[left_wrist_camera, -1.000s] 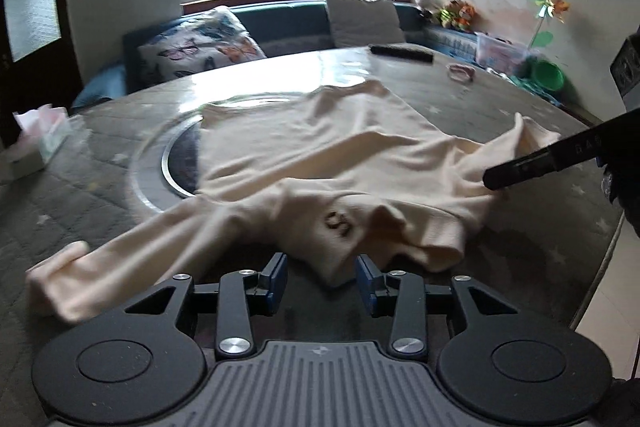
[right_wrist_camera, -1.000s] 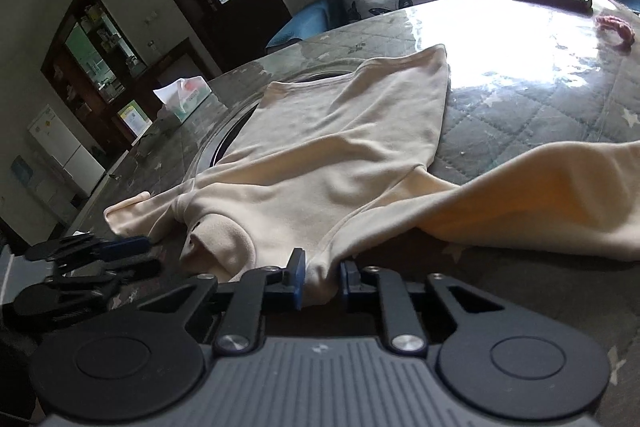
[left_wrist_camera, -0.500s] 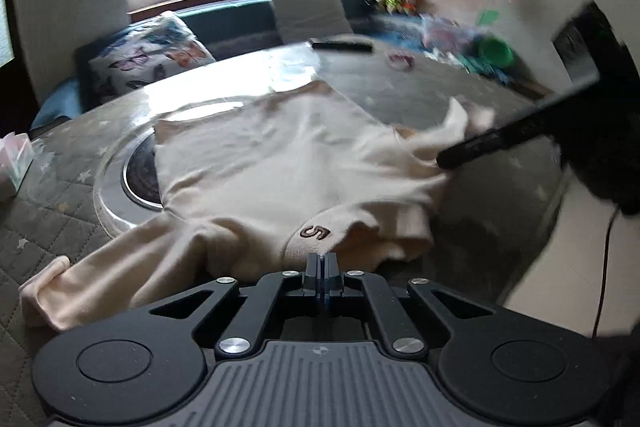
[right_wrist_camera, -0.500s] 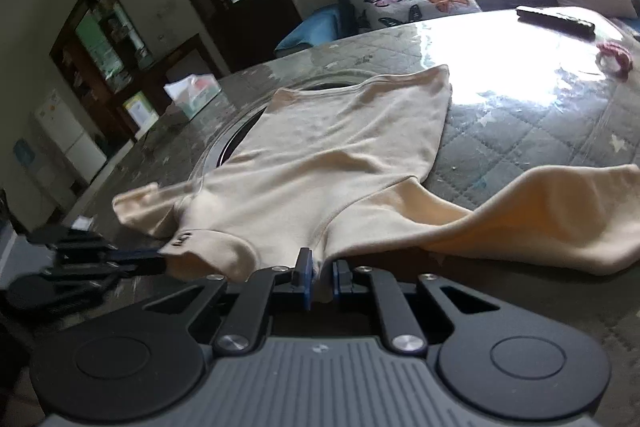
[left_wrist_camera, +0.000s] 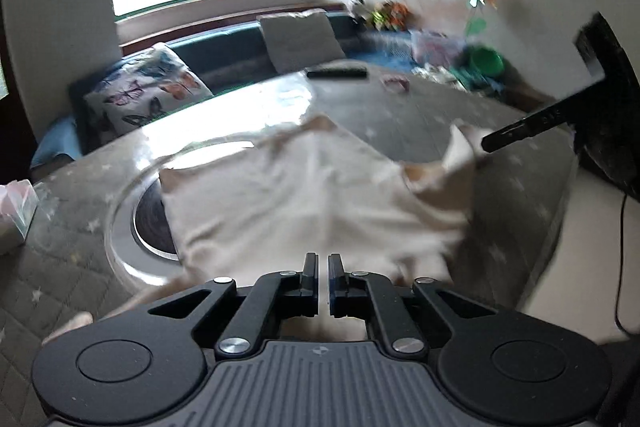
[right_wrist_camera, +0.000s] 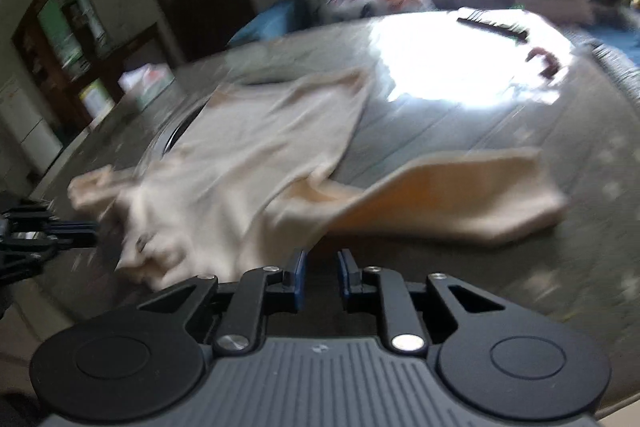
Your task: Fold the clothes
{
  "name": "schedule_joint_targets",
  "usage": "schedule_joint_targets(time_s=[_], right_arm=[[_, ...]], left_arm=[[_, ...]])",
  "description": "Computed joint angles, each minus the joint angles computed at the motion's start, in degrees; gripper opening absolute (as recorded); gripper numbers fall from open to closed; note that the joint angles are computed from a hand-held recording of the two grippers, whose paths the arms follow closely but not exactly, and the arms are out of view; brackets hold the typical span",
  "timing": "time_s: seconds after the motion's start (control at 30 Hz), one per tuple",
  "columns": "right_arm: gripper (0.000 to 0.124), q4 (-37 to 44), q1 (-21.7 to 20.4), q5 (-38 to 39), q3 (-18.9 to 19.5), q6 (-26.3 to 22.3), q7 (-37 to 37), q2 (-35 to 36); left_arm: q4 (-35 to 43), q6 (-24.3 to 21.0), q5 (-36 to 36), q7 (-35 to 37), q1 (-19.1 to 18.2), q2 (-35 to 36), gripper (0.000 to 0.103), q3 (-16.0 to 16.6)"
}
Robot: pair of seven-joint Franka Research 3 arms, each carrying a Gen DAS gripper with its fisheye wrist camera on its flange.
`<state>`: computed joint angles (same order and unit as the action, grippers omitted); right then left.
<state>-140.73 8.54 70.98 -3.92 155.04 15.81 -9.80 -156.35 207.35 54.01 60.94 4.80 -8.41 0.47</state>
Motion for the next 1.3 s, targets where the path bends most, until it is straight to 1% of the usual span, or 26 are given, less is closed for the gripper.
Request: schedule_joint_targets(time_s=[0.03, 0.07, 0.13, 0.17, 0.27, 0.33, 0.4, 0.47, 0.5, 0.53, 0.57, 0.6, 0.63, 0.7, 0.73, 0.8, 0.83, 0.87, 0.9, 0.93, 0.97, 1.03, 1.07, 1.17, 1.27, 1.3], right_arm=[[0.022, 1.24, 0.14, 1.92, 0.13, 2.41, -0.26, 0.88], [0.024, 2.61, 0.20, 3.49, 0.28, 4.36, -0.18, 2.07], [0.028, 5.42, -0.12, 5.14, 0.47, 6.47, 1.26, 4.70], [0.029, 7.31, -0.64, 3.62, 0.59, 6.66, 4.90, 6.59], [0.033, 11.66, -2.58, -2.53, 0.78, 3.62, 15.30, 10.82], [0.037, 13.67, -3.27, -6.25, 1.50, 3.05, 18.98, 13.21], [0.036, 14.39, -3.55, -11.07, 2.22, 3.90, 23.14, 14.78], [0.034, 14.53, -3.49, -17.17, 2.65, 4.77, 28.89, 15.98], [0.030, 14.36, -3.71, -18.75, 2.89, 4.52, 30.41, 16.20], [0.015, 14.38, -4.08, -19.31, 3.18, 4.08, 30.85, 16.31], [0.009, 13.98, -4.39, -18.98, 3.60, 3.97, 30.38, 15.93], [0.007, 13.70, -4.63, -17.65, 4.06, 4.57, 29.00, 15.64], [0.005, 13.20, -4.88, -13.49, 4.93, 6.06, 24.82, 14.93], [0.003, 12.70, -5.11, -2.43, 5.90, 7.79, 13.84, 13.01], [0.003, 12.41, -5.06, 4.88, 5.90, 7.82, 6.75, 11.76], [0.003, 11.00, -4.50, 16.05, 4.82, 7.18, -4.61, 8.89], [0.003, 10.09, -4.08, 18.92, 4.26, 7.58, -7.49, 7.76], [0.003, 9.06, -3.71, 19.51, 3.85, 8.87, -7.75, 7.00], [0.003, 8.28, -3.34, 18.13, 3.64, 10.56, -5.89, 6.88], [0.003, 7.20, -3.10, 14.83, 3.51, 12.98, -2.02, 7.18], [0.004, 6.43, -2.94, 13.37, 3.25, 14.54, -0.27, 7.64], [0.007, 5.35, -2.78, 9.79, 2.96, 18.31, 3.98, 9.02], [0.007, 5.25, -2.79, 10.12, 2.81, 19.37, 3.89, 9.54], [0.012, 4.67, -3.04, 11.44, 2.58, 19.12, 3.03, 9.41], [0.037, 4.18, -2.60, 14.63, 2.82, 18.30, -2.47, 8.36], [0.048, 3.88, -2.28, 15.25, 2.97, 17.58, -5.19, 7.71]], left_arm=[[0.85, 0.34, -2.79, 1.20, -0.06, 1.51, 0.006, -0.86], [2.16, 0.38, -3.34, 0.46, -0.41, 3.19, 0.006, -1.12], [5.55, 0.34, -0.43, -3.99, -0.80, 6.73, 0.006, -1.38], [6.89, 0.37, 0.46, -5.11, -0.76, 8.31, 0.006, -1.98], [11.16, -0.25, 5.22, -9.78, -0.34, 12.44, 0.006, -4.20], [13.98, -0.29, 9.43, -12.99, 0.15, 14.88, 0.006, -5.77], [15.18, -0.33, 11.17, -13.67, 0.12, 16.21, 0.007, -6.82], [16.94, -0.47, 14.36, -15.90, 0.40, 17.71, 0.009, -7.70], [17.61, -0.69, 15.53, -16.95, 0.43, 18.30, 0.009, -8.00], [18.19, -0.90, 16.77, -18.15, 0.50, 18.75, 0.009, -8.25], [18.70, -0.97, 17.73, -19.01, 0.52, 19.24, 0.009, -8.37], [19.06, -1.00, 18.52, -19.70, 0.53, 19.60, 0.009, -8.42], [19.30, -1.04, 19.29, -20.33, 0.53, 19.87, 0.009, -8.41], [19.28, -1.30, 19.53, -20.38, 0.28, 20.00, 0.010, -8.22], [19.23, -1.10, 19.13, -19.82, 0.19, 20.12, 0.010, -8.09], [19.24, -0.80, 19.09, -19.72, 0.21, 20.30, 0.012, -8.03], [19.22, -0.77, 19.02, -19.64, 0.16, 20.33, 0.013, -8.02], [19.14, -0.73, 18.65, -19.19, 0.02, 20.37, 0.015, -8.01], [19.10, -0.61, 18.53, -18.84, -0.02, 20.41, 0.017, -8.01], [19.11, -0.52, 18.59, -18.57, -0.05, 20.45, 0.021, -8.04], [19.01, -0.43, 18.50, -18.10, -0.13, 20.42, 0.024, -8.02], [18.33, -0.58, 17.10, -16.22, -0.59, 20.13, 0.026, -7.97], [17.98, -0.63, 16.34, -15.40, -0.72, 19.99, 0.027, -7.98], [17.59, -0.91, 15.35, -14.86, -0.67, 19.79, 0.027, -8.26], [17.44, -1.19, 15.14, -14.70, -0.63, 19.58, 0.030, -8.57], [17.33, -1.30, 14.86, -14.41, -0.70, 19.49, 0.031, -8.62]])
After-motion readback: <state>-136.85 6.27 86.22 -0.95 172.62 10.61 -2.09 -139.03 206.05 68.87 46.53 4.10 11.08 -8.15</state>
